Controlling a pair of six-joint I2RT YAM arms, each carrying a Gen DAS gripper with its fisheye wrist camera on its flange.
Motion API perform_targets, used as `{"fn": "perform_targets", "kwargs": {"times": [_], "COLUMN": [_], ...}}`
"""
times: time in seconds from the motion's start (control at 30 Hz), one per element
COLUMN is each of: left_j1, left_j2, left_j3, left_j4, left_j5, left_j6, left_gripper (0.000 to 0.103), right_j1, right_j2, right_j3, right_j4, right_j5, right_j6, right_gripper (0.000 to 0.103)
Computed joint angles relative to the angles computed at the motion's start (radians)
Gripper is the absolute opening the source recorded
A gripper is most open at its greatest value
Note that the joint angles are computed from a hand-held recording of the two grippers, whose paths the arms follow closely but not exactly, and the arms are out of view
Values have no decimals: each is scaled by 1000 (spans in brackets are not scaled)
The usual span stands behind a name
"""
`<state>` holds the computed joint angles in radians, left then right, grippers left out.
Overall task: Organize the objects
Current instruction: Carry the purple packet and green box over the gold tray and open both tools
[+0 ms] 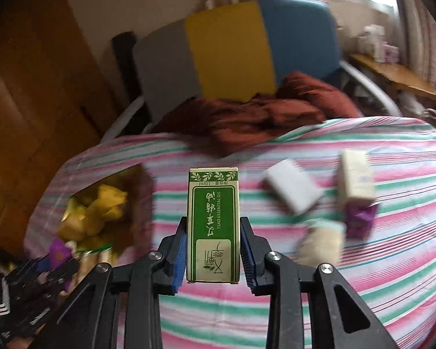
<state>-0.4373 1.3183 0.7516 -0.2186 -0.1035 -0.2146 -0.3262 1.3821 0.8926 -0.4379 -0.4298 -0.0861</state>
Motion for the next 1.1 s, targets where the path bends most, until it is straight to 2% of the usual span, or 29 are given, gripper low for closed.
{"fn": "perform_targets", "kwargs": {"times": [0.17, 0.33, 0.57, 0.77, 1.0, 1.03, 1.07, 1.1], "left_j1": [118, 318, 514, 533, 519, 513, 507, 502], "left_j2": [-57, -107, -63, 0, 105, 111, 122, 131], "left_j3": [-57, -103, -87, -37, 37, 39, 46, 52], "left_j4": [2, -6, 0, 24, 47, 57, 55, 48], "left_j5": [56, 132, 252, 282, 257, 246, 230, 210], "left_j6": [24, 58, 90, 85, 79, 79, 92, 92], "left_gripper": [44, 44, 44, 44, 45, 47, 51, 61], "right_j1": [156, 331, 500, 575, 600, 604, 611, 618], "right_j2": [-21, 6, 92, 175, 285, 309, 328, 348], "right_j3": [-33, -42, 4, 82, 186, 207, 226, 245], "right_j4": [-8, 13, 56, 66, 97, 106, 109, 106], "right_j5": [-9, 24, 77, 99, 78, 71, 69, 65], "right_j6": [59, 115, 180, 216, 305, 321, 328, 335], "right_gripper": [32, 32, 32, 32, 33, 35, 42, 47]}}
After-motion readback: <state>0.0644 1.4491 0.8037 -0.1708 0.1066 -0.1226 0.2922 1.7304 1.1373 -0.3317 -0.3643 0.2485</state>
